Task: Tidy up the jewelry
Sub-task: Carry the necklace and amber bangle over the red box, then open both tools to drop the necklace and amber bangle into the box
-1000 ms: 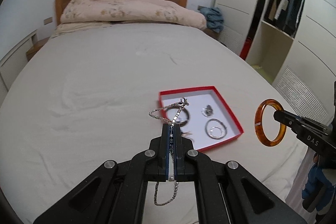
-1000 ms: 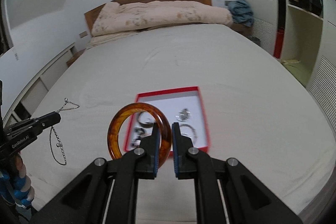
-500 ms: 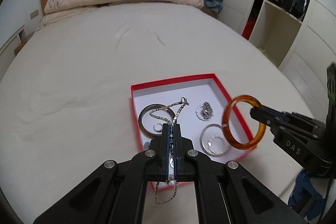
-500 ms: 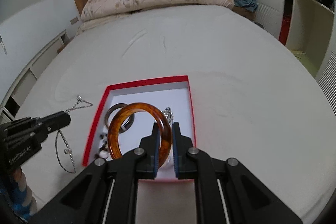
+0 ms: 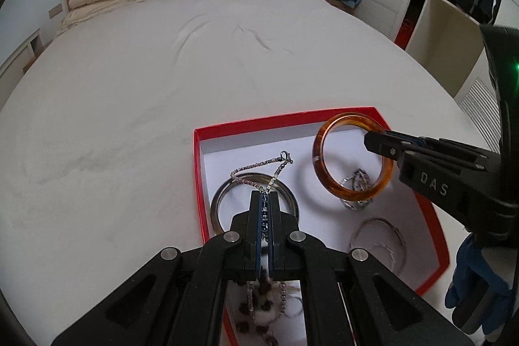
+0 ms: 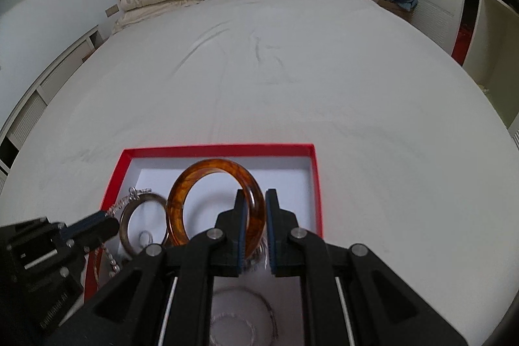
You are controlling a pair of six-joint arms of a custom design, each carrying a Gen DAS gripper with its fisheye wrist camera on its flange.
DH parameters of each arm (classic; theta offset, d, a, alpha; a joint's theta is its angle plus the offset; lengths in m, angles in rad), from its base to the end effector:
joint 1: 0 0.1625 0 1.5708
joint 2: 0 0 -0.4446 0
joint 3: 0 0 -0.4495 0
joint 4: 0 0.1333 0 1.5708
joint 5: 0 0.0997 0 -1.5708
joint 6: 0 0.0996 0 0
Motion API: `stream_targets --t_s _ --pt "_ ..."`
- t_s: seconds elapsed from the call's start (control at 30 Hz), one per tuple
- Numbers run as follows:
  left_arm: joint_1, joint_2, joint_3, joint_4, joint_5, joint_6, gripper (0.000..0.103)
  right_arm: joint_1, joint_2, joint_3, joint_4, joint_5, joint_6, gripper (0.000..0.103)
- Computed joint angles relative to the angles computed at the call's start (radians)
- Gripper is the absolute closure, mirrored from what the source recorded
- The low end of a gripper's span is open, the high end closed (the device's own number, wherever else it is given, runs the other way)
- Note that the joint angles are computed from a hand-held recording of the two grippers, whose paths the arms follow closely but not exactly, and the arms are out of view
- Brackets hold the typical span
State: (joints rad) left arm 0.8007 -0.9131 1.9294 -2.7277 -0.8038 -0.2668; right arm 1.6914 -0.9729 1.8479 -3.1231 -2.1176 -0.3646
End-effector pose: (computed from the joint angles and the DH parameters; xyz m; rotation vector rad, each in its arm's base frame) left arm -0.2844 -0.5840 0.0752 0.5461 2.4053 -0.6437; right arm 0.1615 -0.6547 0.1811 0.3494 -2.4073 0.7637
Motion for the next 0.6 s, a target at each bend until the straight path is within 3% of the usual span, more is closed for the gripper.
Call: stream_targets --t_s 0.37,0.6 --pt "0.015 0.026 0.011 0.023 0.014 -0.041 0.100 -0.017 0.026 -0.038 0.085 -0.035 0.017 0.092" --pt "0.024 0.013 0.016 0.051 -0.005 -0.072 0.099 -0.021 0.015 -0.031 0.094 -0.050 0.013 0.086"
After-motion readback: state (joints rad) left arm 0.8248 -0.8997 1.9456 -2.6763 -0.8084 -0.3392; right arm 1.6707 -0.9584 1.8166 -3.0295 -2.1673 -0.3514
